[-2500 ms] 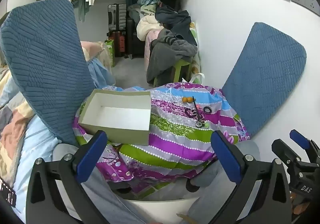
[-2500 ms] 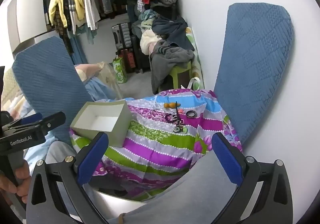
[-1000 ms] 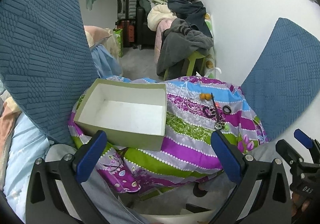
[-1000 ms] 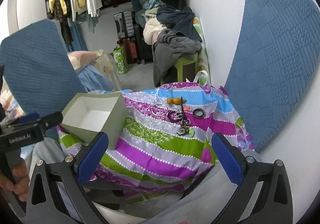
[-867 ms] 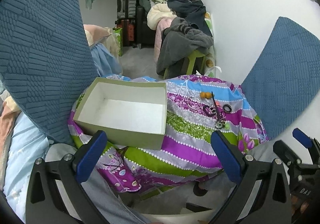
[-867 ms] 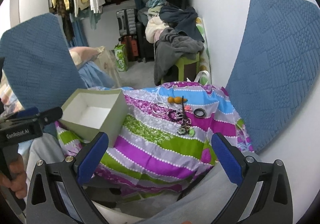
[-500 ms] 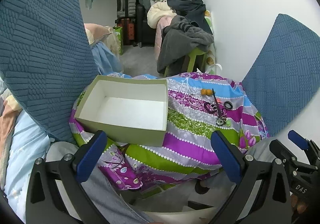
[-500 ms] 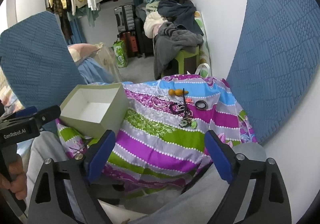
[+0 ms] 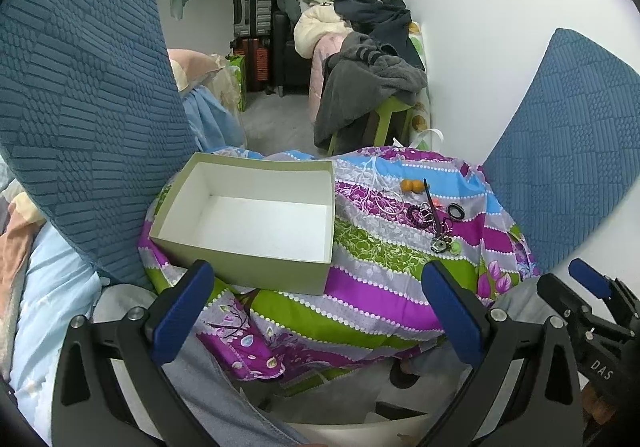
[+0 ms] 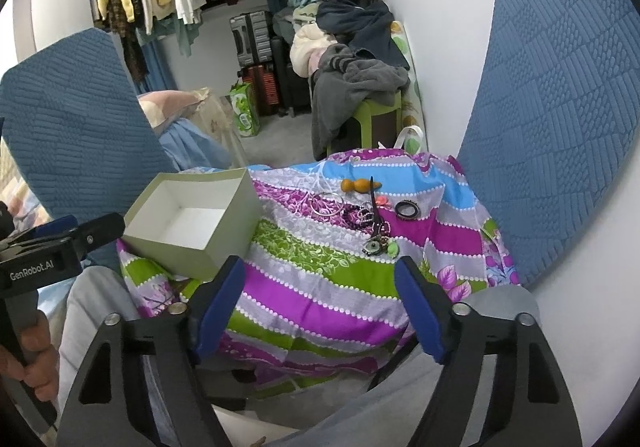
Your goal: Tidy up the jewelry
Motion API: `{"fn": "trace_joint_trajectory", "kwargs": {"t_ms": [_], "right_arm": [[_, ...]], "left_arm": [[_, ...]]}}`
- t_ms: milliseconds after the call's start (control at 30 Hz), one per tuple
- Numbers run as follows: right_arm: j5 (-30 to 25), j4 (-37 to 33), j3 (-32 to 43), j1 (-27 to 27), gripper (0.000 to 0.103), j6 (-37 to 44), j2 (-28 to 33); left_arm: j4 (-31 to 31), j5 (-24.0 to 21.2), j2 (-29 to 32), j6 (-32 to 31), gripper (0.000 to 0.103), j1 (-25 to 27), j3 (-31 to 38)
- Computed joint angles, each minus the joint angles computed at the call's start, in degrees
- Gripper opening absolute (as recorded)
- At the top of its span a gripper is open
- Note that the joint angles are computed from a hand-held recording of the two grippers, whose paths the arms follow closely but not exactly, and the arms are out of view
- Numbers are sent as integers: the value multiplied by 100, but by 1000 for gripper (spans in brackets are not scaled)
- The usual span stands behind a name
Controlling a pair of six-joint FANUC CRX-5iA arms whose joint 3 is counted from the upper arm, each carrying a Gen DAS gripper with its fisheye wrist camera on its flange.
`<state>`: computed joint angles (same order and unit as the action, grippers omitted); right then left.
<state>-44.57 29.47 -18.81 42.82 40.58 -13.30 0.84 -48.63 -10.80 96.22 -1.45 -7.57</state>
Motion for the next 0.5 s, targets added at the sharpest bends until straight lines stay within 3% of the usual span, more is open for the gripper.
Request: {"fn": "trace_joint_trajectory", "kwargs": {"t_ms": [167,500], "right_arm": [[42,20,-123,9,68,-60,-90],[427,351,-335,-209,70,-227,-63]], "left_arm": [[7,4,39,0,103,-26,-38],[387,152,259,-307,103,-59,-106]]}}
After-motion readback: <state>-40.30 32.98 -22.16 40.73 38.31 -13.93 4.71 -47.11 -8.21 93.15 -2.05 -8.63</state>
